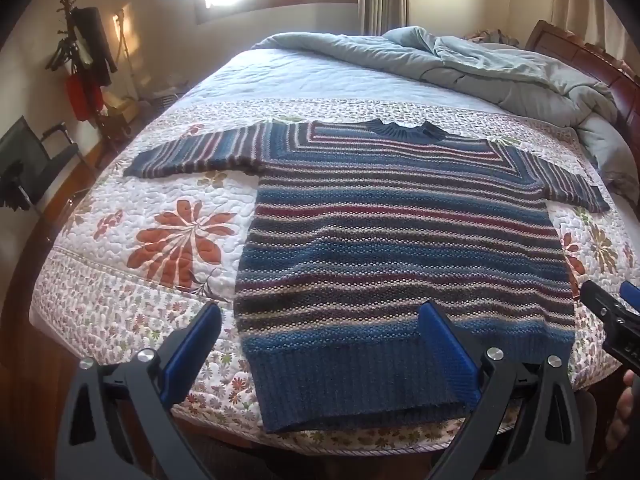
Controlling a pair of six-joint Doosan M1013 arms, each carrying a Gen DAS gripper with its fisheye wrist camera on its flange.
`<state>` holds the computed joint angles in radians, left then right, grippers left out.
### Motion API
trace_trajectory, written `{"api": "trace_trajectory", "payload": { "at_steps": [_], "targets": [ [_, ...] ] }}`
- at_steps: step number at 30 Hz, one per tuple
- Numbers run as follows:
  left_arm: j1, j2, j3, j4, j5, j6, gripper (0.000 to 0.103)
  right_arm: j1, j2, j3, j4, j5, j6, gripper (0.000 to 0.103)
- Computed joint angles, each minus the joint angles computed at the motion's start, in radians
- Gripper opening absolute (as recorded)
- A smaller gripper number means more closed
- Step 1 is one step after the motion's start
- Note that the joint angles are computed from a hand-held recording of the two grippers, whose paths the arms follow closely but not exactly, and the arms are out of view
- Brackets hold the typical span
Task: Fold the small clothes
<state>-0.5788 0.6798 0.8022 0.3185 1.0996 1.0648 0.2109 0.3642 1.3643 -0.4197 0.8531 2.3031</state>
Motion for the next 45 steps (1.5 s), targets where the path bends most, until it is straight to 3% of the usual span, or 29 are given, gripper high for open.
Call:
{"api": "trace_trajectory", "payload": {
  "at_steps": [45],
  "targets": [
    [-0.004,0.028,-0.024,0.007,0.024,0.015,0.099,-0.014,0.021,-0.015,0.025,0.014,-0.016,0.100]
  ]
}}
